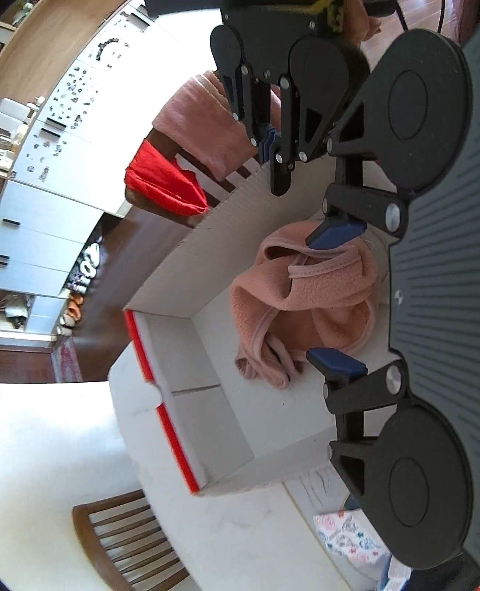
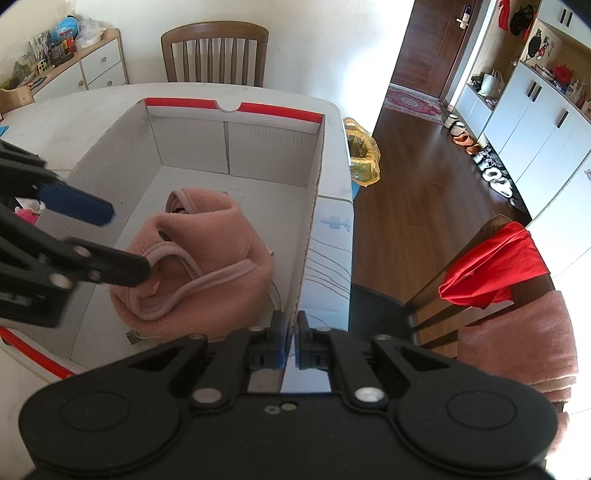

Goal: Organize objects
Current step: 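Lift the pink fleece cloth with the left gripper into the shoebox and release, then move the open left gripper back toward the remaining pile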

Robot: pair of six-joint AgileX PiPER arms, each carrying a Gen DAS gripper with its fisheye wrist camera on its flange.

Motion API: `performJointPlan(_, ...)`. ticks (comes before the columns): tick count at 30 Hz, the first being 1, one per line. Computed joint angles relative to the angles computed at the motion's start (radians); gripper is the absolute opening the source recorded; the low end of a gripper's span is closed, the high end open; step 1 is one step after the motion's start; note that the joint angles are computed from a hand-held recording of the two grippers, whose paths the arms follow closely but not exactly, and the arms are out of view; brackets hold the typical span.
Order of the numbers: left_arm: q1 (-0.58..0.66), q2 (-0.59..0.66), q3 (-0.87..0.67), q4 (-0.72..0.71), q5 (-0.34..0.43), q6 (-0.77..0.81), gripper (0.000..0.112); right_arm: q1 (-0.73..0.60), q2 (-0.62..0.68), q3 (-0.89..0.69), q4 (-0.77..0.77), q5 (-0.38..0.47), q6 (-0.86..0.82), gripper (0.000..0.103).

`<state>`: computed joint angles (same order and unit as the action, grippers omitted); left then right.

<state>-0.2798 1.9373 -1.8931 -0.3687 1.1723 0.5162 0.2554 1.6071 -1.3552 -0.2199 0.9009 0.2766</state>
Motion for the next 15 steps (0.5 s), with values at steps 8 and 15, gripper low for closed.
performJointPlan(8, 0.041, -0.078, 0.024, -0.023, -0.007, 0.017, 0.072, -0.007, -0.001, 0.0, 0.006, 0.001, -0.011, 0.005)
performJointPlan(15, 0.082, -0.122, 0.037, -0.031, 0.021, 0.023, 0.077, -0.007, -0.001, -0.001, 0.005, 0.002, -0.01, 0.005)
